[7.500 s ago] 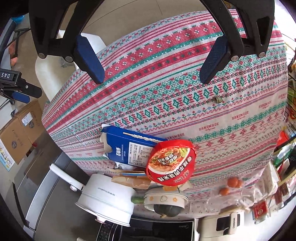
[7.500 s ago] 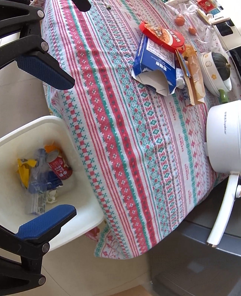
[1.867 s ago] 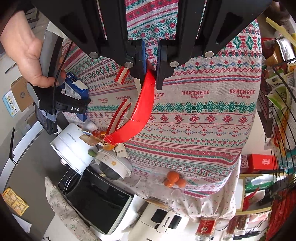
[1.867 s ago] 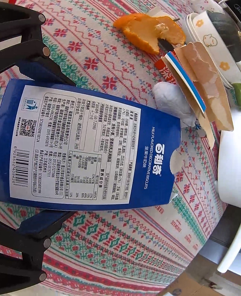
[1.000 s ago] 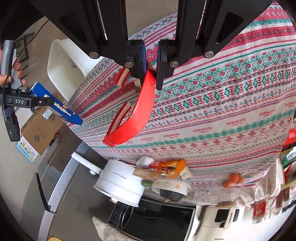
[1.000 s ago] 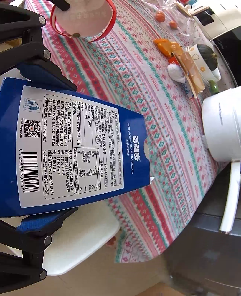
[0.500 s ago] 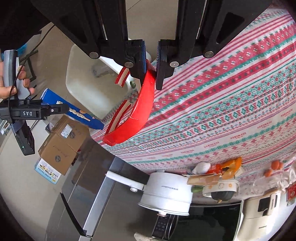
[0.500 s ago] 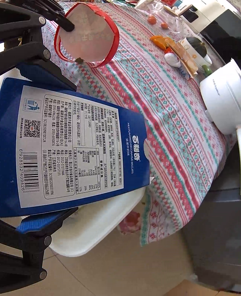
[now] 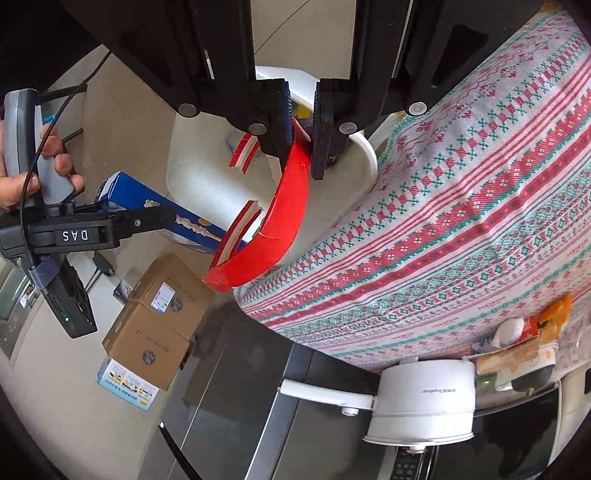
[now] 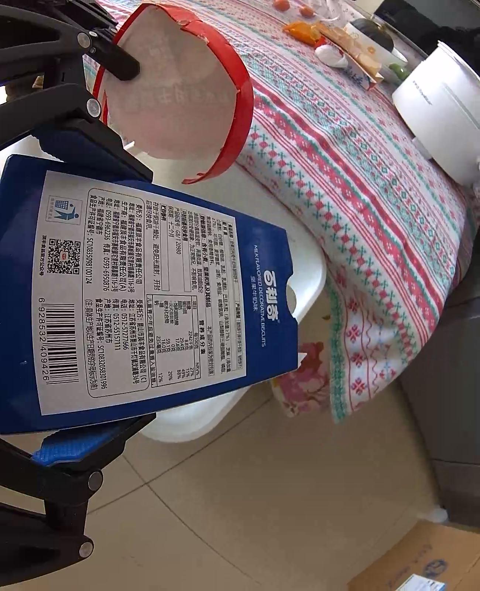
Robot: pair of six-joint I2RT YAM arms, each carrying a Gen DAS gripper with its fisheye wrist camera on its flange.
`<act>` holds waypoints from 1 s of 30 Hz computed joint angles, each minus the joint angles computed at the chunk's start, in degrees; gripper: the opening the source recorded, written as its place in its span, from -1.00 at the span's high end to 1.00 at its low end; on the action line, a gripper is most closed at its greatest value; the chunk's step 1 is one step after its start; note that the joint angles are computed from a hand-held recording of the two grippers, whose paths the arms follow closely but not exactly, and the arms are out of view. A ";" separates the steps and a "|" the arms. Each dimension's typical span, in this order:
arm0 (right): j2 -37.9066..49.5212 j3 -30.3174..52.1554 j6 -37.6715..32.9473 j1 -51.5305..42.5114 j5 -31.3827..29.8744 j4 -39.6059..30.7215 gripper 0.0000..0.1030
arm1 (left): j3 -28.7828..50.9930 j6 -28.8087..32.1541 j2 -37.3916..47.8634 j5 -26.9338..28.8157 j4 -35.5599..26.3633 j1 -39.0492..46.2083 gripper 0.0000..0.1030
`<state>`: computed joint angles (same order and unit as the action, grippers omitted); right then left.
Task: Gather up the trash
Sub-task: 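Open the left tool to drop the red lid while the right tool drops the biscuit box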
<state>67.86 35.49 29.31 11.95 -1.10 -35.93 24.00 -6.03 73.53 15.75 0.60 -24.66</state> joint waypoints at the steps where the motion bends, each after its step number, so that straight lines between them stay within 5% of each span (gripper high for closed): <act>1: -0.32 -0.24 -0.69 -1.28 -0.39 -0.18 -0.82 | 0.31 -0.44 1.00 -0.79 0.54 -1.02 0.83; 9: -1.66 -0.93 -3.59 -6.85 -2.12 -1.28 -0.83 | 3.06 -0.82 9.26 -4.13 4.77 -5.24 0.77; 11: -1.70 -0.92 -3.71 -7.29 -2.37 -1.41 -0.83 | 4.41 -1.35 10.85 -4.48 3.18 -5.51 0.30; 12: -1.66 -0.88 -3.80 -7.45 -2.49 -1.44 -0.83 | 4.42 -1.91 10.83 -5.42 2.89 -5.81 -0.26; 13: -1.73 -0.88 -3.85 -7.56 -2.60 -1.47 -0.83 | 4.15 -2.22 10.52 -6.47 3.10 -6.15 -0.51; 30: -1.12 -0.23 -0.80 -5.79 -2.50 -0.26 -0.92 | 2.24 -0.61 6.70 -8.51 -1.35 -1.89 -0.90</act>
<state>66.74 35.25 28.51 6.16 -3.60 -36.19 26.24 -6.64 80.23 7.24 -0.75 -26.55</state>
